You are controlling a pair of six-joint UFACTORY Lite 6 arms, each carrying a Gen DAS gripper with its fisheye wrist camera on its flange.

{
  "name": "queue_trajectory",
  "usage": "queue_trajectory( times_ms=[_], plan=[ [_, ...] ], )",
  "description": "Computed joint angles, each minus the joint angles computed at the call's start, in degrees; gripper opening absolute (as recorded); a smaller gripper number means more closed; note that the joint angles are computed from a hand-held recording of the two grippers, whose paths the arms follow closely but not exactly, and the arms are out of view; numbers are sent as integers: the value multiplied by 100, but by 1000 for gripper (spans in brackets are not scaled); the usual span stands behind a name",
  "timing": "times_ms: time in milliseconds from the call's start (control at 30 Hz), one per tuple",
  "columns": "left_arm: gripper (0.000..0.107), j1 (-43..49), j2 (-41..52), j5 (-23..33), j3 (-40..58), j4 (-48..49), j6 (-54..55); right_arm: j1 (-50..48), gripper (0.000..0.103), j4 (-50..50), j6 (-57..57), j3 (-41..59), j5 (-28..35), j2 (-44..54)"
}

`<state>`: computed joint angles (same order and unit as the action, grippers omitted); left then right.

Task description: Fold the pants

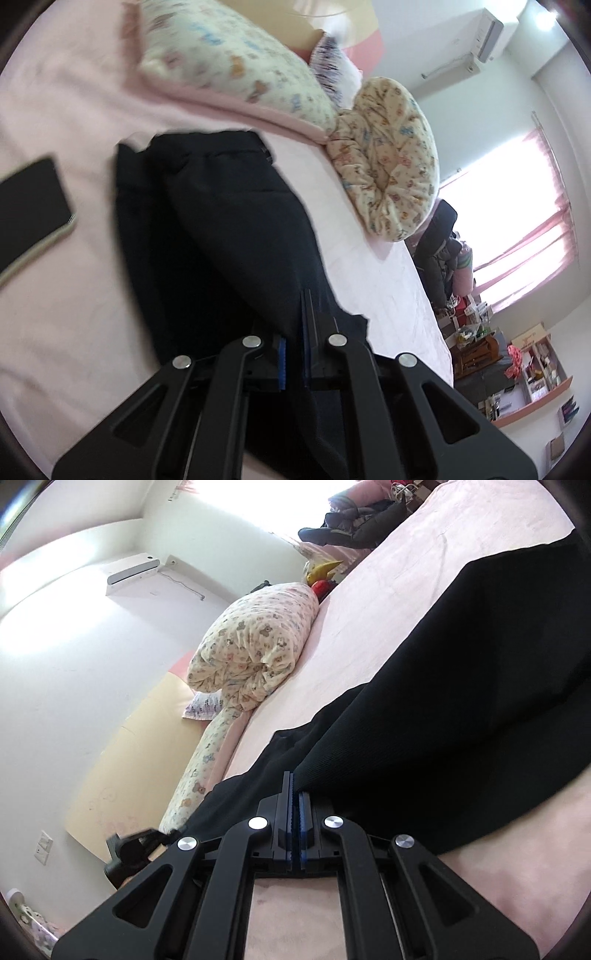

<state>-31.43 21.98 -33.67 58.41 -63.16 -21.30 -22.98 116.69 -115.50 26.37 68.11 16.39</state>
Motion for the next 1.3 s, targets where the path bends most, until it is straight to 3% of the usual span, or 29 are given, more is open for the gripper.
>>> queue_trajectory(
  times_ms=[100, 300, 433, 533, 600, 700, 833, 900, 1067, 1200, 1300],
  plan=[
    [6, -204, 52, -364, -387, 260, -768, 10, 3, 27, 6, -151, -188, -223],
    [6, -729, 258, -1185, -647, -179, -970, 345, 3, 396, -24, -348, -538, -501],
    [7, -680, 668, -992, -579, -77, -1646, 672, 3, 789, -303, -375, -1116, -494],
    [10, -763, 801, -1221, -715, 70, -2081, 840, 3, 754, -235, -213, -1743, -355],
    [12, -922, 878, -1432, -686, -165, -2051, 749, 15, 443, -17, -186, -1976, -342],
    [24, -1214, 941, -1739, -635, -597, -2153, 262, 21, -287, 286, -288, -1828, -470],
    [79, -1848, 1032, -2534, -292, -1834, -1423, -1309, 21, -1359, 931, -357, -1155, -770],
    [81, -2157, 1140, -3135, -72, -2231, -858, -2050, 21, -1702, 1565, 132, -995, -509],
    [90, -2262, 1049, -3561, -61, -1995, -281, -2759, 21, -2235, 3406, 1519, -1347, 492],
    [92, -2231, 1014, -3559, 14, -1986, -170, -2780, 21, -2193, 3663, 1853, -1680, 824],
    [93, -2342, 1005, -3855, 52, -2256, -4, -2641, 21, -2127, 3768, 1953, -2016, 925]
  ],
)
